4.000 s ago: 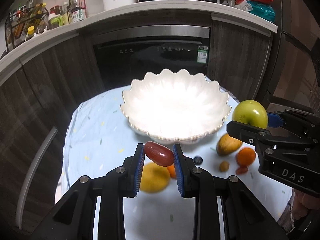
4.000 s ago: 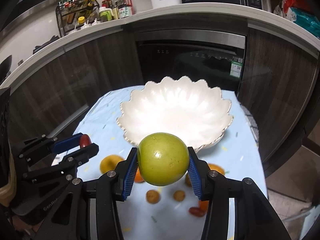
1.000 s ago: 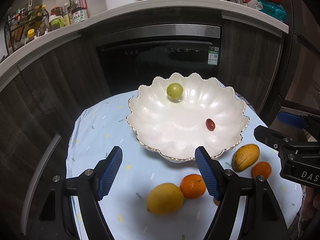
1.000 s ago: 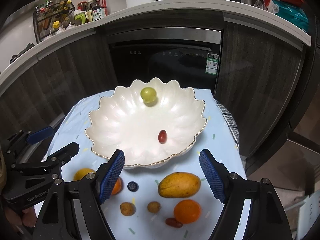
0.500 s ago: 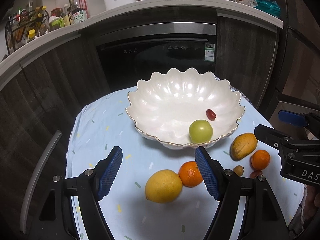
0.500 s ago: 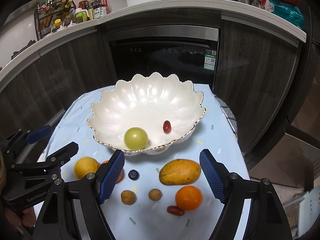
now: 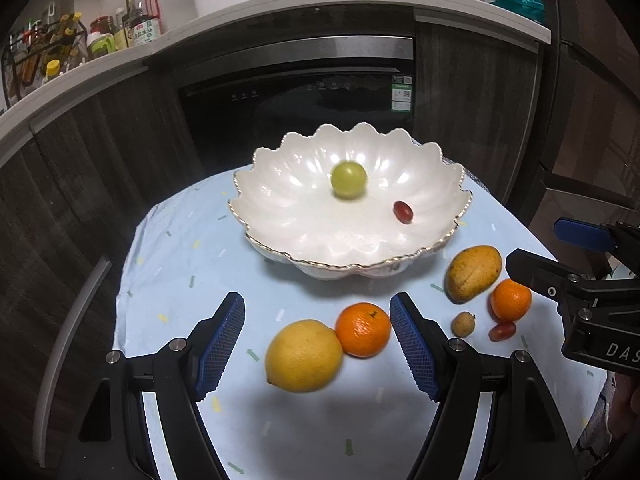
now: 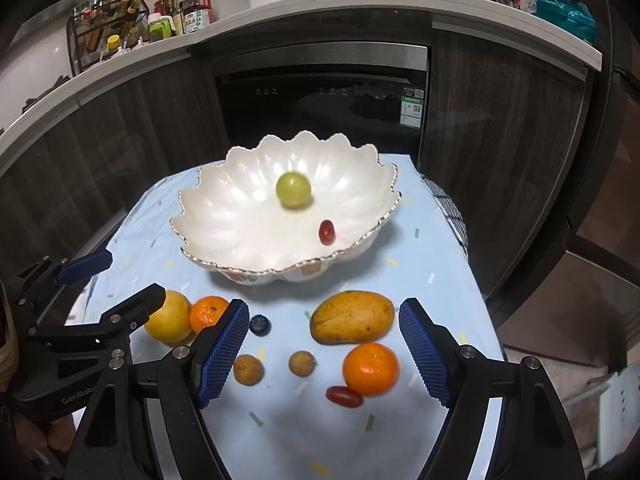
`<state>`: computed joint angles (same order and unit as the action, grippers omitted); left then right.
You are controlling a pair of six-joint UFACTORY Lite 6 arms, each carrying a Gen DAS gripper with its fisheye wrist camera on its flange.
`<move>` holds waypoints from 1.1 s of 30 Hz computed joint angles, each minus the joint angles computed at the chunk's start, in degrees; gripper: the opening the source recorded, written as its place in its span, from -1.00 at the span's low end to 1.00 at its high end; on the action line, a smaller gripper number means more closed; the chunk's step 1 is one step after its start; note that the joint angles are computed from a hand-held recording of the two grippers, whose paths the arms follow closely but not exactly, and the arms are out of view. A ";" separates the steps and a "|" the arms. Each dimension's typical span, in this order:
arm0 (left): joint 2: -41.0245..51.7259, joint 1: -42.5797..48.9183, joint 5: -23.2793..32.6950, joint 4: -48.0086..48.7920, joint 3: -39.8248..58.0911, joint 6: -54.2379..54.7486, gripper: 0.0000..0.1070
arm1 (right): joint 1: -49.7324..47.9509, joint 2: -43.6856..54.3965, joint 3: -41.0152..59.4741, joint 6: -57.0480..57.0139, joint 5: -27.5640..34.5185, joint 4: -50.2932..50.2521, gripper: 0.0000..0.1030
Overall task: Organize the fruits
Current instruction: 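Move both tools back toward the tangerines beside the bowl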
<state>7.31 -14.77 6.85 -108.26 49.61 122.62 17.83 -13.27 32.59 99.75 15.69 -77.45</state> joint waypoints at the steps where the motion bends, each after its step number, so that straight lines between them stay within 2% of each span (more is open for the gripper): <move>1: 0.13 -0.23 0.08 -1.89 -0.19 1.91 0.40 | -0.06 -0.08 -0.35 0.42 -0.09 -0.34 0.52; 11: 2.53 -2.95 1.19 -21.55 -1.08 21.44 0.39 | -3.29 -0.35 -3.84 8.11 -2.54 -8.03 0.52; 21: 7.41 -4.99 2.12 -33.82 0.89 34.02 0.39 | -6.75 2.35 -4.89 18.41 -4.04 -19.15 0.52; 33: 13.24 -5.69 3.28 -35.62 3.97 37.39 0.37 | -9.52 8.12 -5.06 38.81 -4.37 -39.81 0.52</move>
